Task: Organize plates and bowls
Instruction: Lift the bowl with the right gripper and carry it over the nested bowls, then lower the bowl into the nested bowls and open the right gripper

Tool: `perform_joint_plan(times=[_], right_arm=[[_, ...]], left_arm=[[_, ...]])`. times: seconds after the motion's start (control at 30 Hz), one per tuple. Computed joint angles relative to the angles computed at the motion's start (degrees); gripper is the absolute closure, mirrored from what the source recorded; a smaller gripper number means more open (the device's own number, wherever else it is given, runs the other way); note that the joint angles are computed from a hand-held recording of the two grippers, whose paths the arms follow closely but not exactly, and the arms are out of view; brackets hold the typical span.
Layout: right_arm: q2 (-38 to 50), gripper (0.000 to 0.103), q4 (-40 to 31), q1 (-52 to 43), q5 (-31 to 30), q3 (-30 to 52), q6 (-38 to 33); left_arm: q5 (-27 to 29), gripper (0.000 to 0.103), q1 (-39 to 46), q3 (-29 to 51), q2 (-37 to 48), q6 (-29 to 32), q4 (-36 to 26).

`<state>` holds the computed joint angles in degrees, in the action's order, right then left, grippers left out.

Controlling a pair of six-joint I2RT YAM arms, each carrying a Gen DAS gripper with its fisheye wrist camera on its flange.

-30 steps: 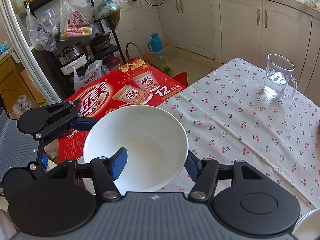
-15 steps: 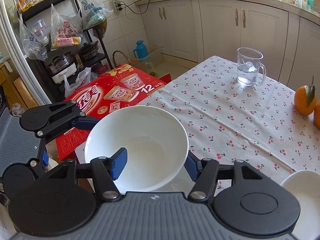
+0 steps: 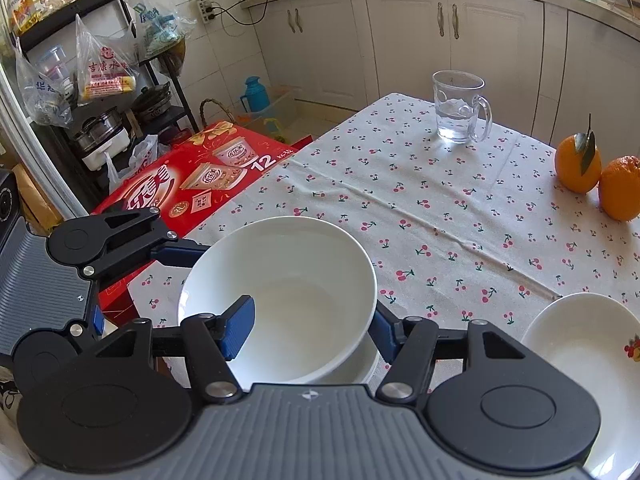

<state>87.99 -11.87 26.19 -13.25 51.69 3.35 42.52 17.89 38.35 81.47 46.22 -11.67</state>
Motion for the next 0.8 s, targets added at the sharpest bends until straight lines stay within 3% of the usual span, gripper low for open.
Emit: perform_joint_plan(times=[0.8], right_arm=[[2.2, 0.036, -1.0, 0.8, 2.4, 0.6, -0.9]], left_arm=[[0.4, 0.012, -0.4, 2.0, 3.6, 0.7, -2.2]])
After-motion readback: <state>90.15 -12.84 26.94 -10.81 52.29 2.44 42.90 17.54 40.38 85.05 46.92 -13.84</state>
